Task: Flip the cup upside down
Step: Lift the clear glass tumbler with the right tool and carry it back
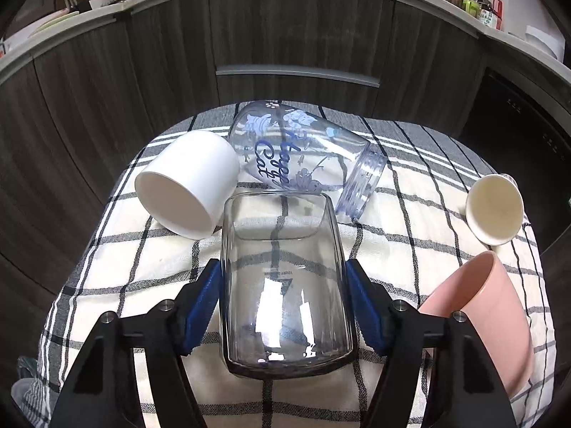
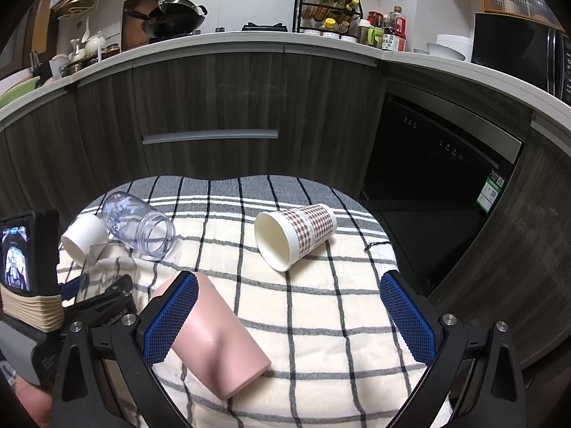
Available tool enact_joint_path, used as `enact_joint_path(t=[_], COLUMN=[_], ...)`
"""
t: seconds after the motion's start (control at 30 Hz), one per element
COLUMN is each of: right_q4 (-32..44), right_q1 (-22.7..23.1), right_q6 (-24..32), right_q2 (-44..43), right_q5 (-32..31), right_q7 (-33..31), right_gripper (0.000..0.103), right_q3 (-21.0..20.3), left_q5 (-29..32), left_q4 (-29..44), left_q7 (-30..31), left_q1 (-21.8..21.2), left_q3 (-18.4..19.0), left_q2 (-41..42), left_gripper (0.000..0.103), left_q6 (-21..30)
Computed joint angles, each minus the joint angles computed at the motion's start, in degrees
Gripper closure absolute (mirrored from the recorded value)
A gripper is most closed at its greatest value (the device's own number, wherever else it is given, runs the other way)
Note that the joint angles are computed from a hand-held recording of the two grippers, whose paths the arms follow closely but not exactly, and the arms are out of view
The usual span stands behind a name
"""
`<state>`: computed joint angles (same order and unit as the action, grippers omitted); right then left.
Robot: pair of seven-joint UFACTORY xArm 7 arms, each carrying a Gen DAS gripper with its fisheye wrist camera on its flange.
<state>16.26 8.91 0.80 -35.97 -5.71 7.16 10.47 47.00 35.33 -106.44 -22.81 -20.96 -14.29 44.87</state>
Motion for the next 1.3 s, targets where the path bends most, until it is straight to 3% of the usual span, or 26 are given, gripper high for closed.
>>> enact_joint_path(t=[0.27, 0.47, 0.7, 0.93, 1.13, 1.3], right_q4=[-0.43, -1.68, -5.19, -8.59, -10.99, -11.9], right_q1=[0.47, 2.52, 4.36, 1.09, -4.61, -9.33], right_q6=[1.26, 5.78, 17.9, 34.52, 48.1, 54.37], right_q2=[-2.28, -7.38, -21.97, -39.97, -52.87, -57.9], right_q5=[-0.13, 0.79, 3.06, 4.74, 5.54, 6.19], right_q7=[0.01, -1.49, -5.69, -12.52, -18.15, -21.43], right_gripper=[0.001, 0.001, 0.001, 0.001, 0.001, 0.001], right_q3=[-0.21, -3.35, -7.83, -12.09, -14.63, -16.68], left_q5=[-0.55, -6.13, -14.41, -15.2, -11.65, -7.38], left_q4=[0.2, 0.4, 1.83, 5.94, 8.81, 10.5], left_q7=[1.66, 5.53, 7.42, 3.84, -0.43, -4.01], left_q1=[-0.68, -3.29, -8.4, -11.94, -15.53, -18.16], left_q3=[-0.61, -2.5, -8.33, -13.16, -12.95, -10.87], left_q2=[-1.47, -4.95, -8.95, -4.93, 1.26, 5.22], left_gripper=[0.036, 0.036, 0.036, 0.036, 0.036, 0.036], left_q6=[0.2, 3.16, 7.67, 9.45, 7.62, 6.86])
